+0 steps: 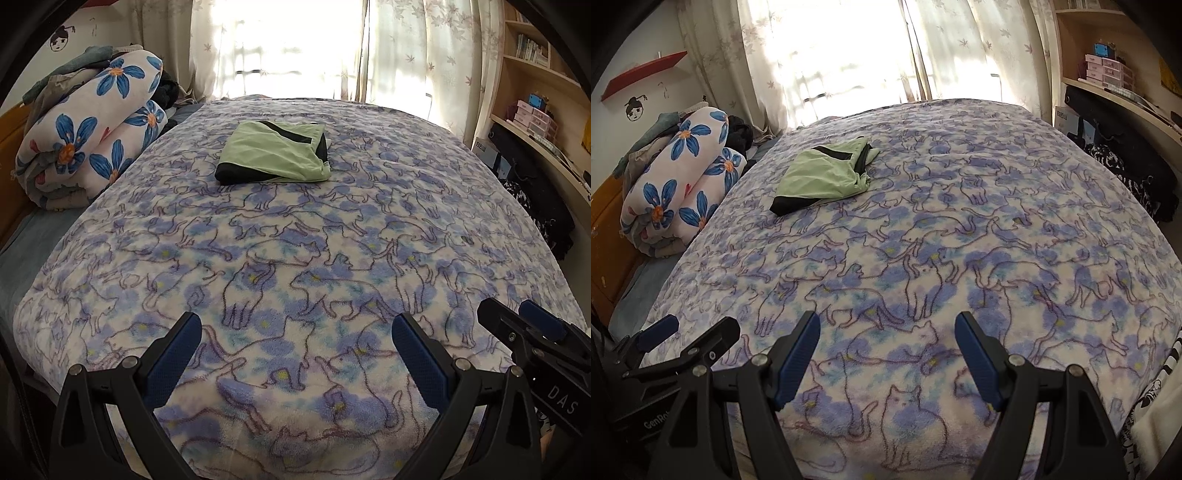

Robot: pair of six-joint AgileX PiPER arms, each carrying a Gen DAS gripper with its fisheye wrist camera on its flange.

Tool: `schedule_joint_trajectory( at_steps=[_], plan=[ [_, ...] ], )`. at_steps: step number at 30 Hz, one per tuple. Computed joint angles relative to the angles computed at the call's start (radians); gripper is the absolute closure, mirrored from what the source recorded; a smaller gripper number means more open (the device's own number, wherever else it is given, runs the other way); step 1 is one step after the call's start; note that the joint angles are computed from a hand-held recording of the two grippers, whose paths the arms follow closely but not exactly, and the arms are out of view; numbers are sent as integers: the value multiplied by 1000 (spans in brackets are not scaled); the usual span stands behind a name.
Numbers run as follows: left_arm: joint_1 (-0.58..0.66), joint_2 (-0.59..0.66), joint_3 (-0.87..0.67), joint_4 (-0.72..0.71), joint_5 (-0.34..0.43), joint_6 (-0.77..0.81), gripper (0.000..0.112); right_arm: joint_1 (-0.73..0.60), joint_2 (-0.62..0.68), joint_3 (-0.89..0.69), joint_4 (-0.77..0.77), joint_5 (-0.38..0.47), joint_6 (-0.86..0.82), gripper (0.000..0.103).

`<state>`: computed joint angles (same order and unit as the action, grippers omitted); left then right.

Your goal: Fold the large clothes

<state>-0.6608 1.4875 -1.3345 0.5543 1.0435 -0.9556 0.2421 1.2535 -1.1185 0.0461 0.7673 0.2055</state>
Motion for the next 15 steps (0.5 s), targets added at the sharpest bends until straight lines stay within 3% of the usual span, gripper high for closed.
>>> schedule_joint_trajectory(
  at_steps=[15],
  plan=[
    [-2,5,-5,1,2,-1,10,-10,-4,7,8,-1,-10,27]
  ],
)
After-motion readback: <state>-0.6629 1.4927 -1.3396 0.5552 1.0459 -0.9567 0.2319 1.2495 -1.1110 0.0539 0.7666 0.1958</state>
